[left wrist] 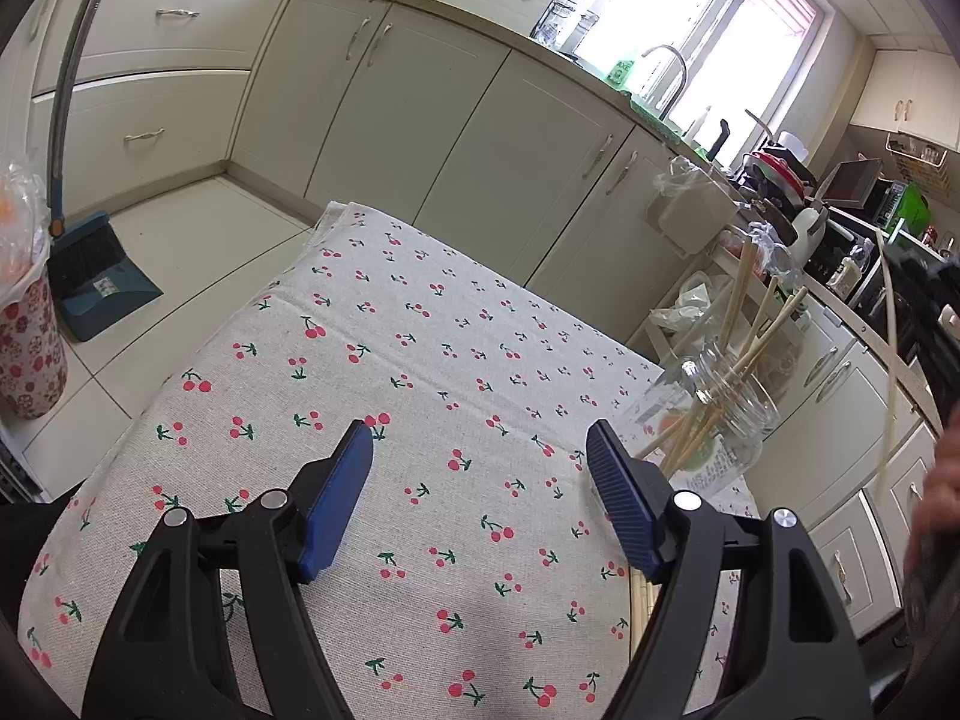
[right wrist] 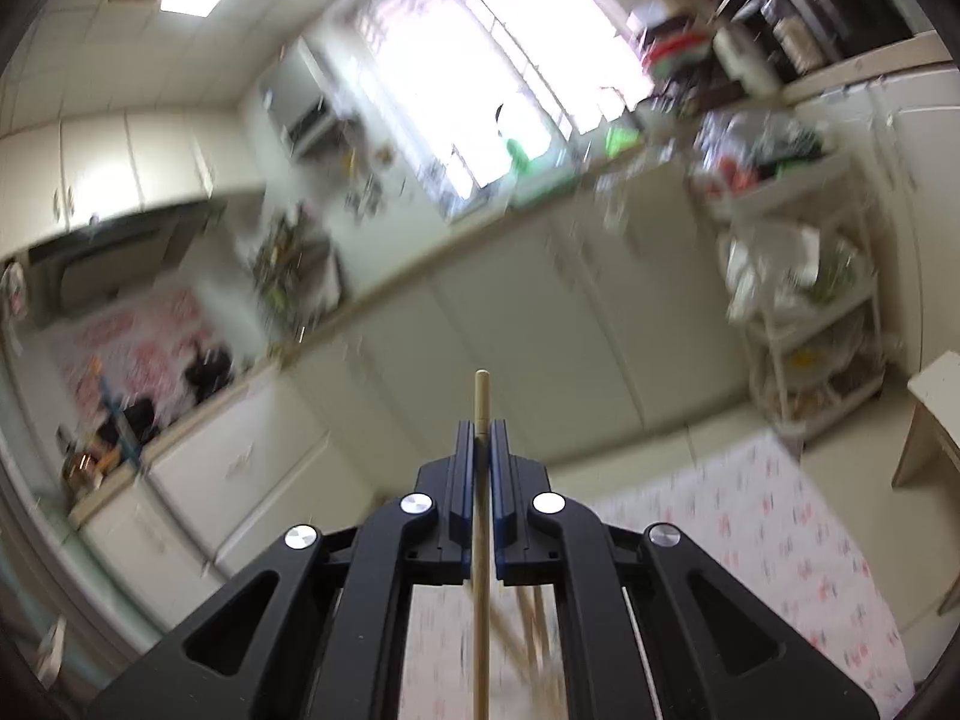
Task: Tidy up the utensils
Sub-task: 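Lift the right tool's stick over the jar and open the right tool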
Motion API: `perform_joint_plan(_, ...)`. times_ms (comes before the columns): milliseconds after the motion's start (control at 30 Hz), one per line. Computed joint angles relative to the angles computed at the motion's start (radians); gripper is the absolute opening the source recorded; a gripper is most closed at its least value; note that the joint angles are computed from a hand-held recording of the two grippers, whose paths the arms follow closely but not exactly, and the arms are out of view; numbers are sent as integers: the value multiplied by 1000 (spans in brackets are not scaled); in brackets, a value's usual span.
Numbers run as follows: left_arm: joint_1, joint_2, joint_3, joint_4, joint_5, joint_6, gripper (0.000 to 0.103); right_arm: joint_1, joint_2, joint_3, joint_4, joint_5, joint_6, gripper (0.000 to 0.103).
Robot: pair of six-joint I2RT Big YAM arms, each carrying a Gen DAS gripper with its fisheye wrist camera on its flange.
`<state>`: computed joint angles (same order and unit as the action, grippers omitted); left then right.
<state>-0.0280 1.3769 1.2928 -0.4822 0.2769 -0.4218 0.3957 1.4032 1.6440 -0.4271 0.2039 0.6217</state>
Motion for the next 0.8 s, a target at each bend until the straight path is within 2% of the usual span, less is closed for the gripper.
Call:
perform_joint_plan(233, 2, -5, -5, 6, 11, -4, 71, -3, 82, 34, 149, 183, -28, 6)
perform_joint_plan(533, 2, -4, -4, 8, 13, -7, 72, 4, 114, -16, 189, 206, -63, 6)
perform_joint_plan(800, 2, -2, 1, 3, 9, -4, 73, 48, 41, -129, 137, 180, -86, 6)
